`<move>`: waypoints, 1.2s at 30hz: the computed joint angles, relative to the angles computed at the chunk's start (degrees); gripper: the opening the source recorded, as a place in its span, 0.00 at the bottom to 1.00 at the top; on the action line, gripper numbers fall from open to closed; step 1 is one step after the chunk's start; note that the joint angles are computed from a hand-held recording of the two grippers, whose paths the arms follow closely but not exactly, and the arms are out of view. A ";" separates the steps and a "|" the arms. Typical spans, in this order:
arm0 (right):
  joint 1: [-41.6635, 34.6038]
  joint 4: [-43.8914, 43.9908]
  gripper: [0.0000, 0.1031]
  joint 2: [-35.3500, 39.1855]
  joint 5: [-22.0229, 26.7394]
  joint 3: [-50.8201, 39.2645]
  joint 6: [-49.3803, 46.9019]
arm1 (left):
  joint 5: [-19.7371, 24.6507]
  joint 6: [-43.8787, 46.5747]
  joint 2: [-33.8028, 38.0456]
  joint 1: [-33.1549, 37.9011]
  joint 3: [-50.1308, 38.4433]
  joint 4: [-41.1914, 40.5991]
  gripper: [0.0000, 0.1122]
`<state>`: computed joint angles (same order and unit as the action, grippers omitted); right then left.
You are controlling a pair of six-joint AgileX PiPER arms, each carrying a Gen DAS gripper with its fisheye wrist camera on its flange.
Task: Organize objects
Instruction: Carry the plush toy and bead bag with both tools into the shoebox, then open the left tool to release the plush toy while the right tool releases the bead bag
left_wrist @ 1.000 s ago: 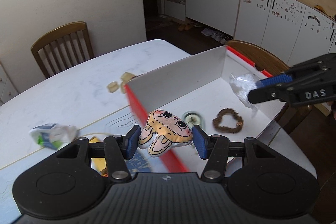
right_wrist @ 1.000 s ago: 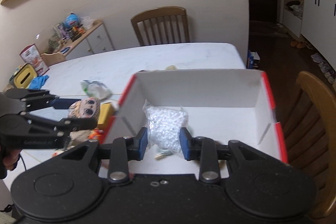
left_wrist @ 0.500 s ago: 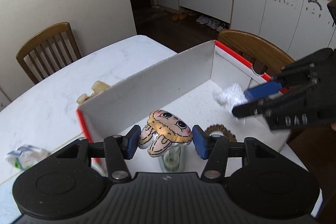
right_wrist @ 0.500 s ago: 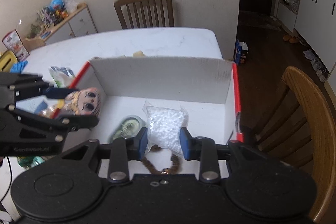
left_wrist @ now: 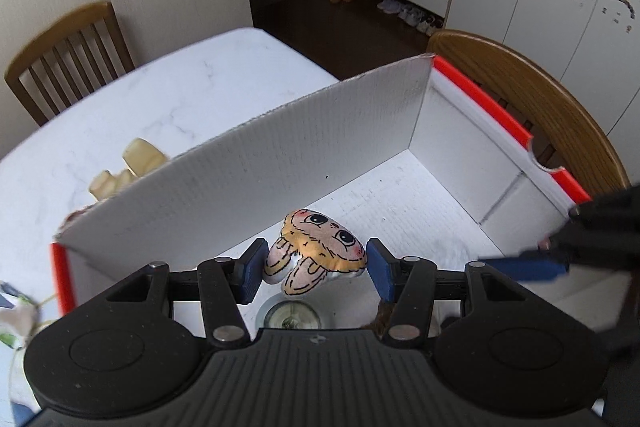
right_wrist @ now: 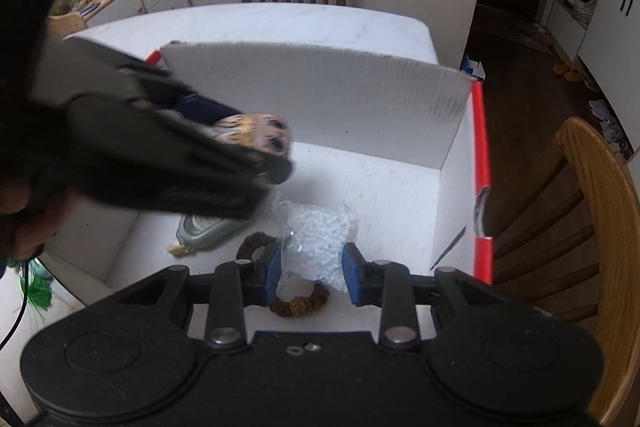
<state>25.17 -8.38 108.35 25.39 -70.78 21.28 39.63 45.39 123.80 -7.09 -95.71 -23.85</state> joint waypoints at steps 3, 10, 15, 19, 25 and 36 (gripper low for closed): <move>-0.23 0.90 0.30 1.10 0.85 -0.94 -0.87 | 1.08 -3.17 2.53 -0.97 -2.99 2.58 0.48; -0.96 3.93 0.30 2.86 1.29 -2.13 -3.63 | 7.97 -9.94 8.05 -1.79 -11.37 6.08 0.48; -1.83 5.63 0.30 3.45 0.83 -2.01 -5.31 | 11.64 -12.52 10.62 -1.96 -15.73 7.41 0.48; -2.22 6.96 0.31 3.47 0.61 -1.72 -6.30 | 13.22 -13.61 11.63 -2.17 -17.14 8.53 0.48; -2.77 9.38 0.32 3.91 0.47 -1.94 -8.53 | 14.76 -15.46 12.58 -2.77 -18.90 10.40 0.50; -3.31 13.29 0.42 3.01 -0.12 -1.23 -11.85 | 11.80 -14.04 8.46 -1.18 -13.57 7.76 0.63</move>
